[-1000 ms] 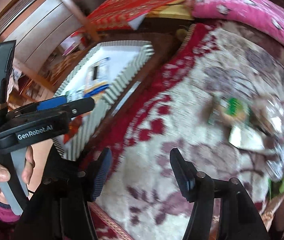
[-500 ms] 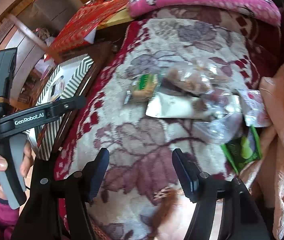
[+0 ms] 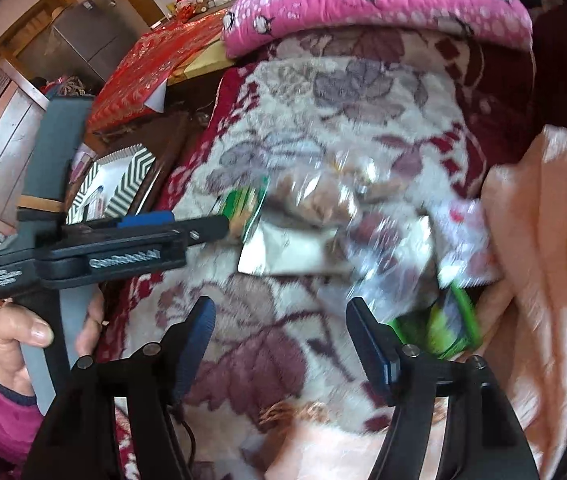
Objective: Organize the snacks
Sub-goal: 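Move both tools back over the snacks on the bedspread, then grasp round green-label biscuit packet with left tool while right tool grasps clear nut bag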
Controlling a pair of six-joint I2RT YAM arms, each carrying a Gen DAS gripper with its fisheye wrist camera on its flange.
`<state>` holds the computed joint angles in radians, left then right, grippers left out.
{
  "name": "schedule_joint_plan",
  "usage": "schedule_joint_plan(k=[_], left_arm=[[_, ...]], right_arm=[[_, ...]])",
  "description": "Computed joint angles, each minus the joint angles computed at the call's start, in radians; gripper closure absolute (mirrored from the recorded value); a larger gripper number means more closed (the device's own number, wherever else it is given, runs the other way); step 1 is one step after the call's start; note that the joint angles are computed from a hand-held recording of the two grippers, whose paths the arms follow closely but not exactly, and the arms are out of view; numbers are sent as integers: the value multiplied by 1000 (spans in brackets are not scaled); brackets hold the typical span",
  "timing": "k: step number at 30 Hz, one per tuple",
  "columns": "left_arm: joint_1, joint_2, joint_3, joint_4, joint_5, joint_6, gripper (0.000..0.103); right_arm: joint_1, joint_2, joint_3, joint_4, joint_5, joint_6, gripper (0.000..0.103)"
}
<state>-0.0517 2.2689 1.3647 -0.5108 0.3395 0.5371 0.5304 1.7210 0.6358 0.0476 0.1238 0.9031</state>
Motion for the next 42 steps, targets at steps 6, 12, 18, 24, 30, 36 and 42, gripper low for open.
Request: schedule_joint_plan(k=[6,12,18,24,30,36,42], left_arm=[[-36,39,41,6,-6,-56,23],[-48,66,63,-13,-12,-77,23],[-43,66,73,-37,28,-89,22],[-44,109,104,-45,2,-105,22],[-26,94,76,-14,8,-68,48],[26,44,27,26,14,-36,54],[73,69,61,-1,20,-20,54]], right_arm=[[-105,-23,3,6,-7,-25,26],[-168,33,50,5,-37,-44,25],[-197,59,56,24,-56,-47,25],[-204,71,57,32,-64,-51,24],[-236,151,109,56,-91,-43,22],[-286,363,284,27,-164,-34,19],[-258,440,327,72,-141,-90,51]])
